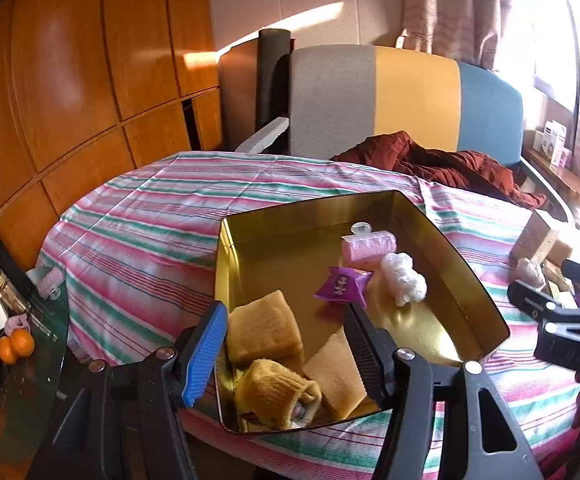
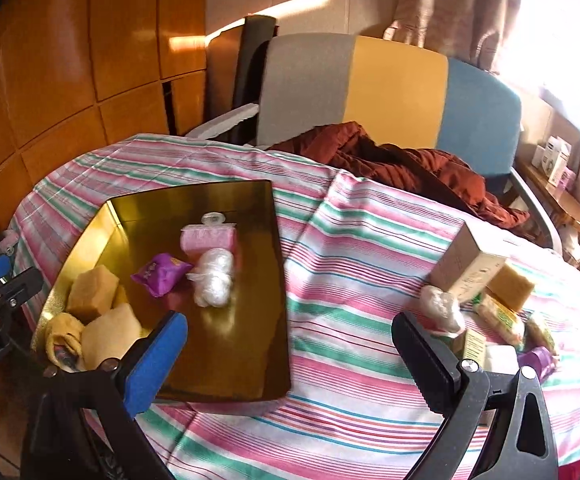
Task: Organize objects
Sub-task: 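Move both tools away from the tray back toward the remaining items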
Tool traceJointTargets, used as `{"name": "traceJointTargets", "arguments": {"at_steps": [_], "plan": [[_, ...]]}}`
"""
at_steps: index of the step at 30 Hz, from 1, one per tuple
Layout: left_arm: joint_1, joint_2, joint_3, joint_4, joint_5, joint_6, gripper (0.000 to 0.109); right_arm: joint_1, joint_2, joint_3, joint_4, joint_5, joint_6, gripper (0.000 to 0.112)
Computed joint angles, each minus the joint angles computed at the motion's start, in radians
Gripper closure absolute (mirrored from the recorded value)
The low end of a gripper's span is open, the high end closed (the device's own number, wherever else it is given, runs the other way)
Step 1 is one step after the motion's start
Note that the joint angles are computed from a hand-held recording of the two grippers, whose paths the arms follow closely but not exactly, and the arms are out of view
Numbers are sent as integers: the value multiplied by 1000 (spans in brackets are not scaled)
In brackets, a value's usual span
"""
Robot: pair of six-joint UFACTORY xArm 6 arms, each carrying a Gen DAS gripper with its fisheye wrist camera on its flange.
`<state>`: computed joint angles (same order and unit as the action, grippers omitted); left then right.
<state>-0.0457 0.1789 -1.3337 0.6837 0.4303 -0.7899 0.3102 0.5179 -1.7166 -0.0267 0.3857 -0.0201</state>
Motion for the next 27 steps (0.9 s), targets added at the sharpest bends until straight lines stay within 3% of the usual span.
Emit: {"name": "traceJointTargets", "arguments": {"at_steps": [10, 16, 20, 24, 27], "plan": [[-38, 24, -33, -32, 10, 86, 47, -108, -7, -9, -89, 27, 97, 10], [-60, 51, -65, -112, 5, 183, 47, -200, 16, -71, -195, 62, 191, 10], [-74, 69, -79, -296, -39, 346, 47, -277, 45, -113, -270, 78, 287, 10], [-105, 105, -129, -469, -28, 498, 43, -355, 80, -152, -348, 104, 428, 10], [-136, 144, -187, -573, 3, 598, 40, -404, 90, -146, -292, 115, 505, 10]]}}
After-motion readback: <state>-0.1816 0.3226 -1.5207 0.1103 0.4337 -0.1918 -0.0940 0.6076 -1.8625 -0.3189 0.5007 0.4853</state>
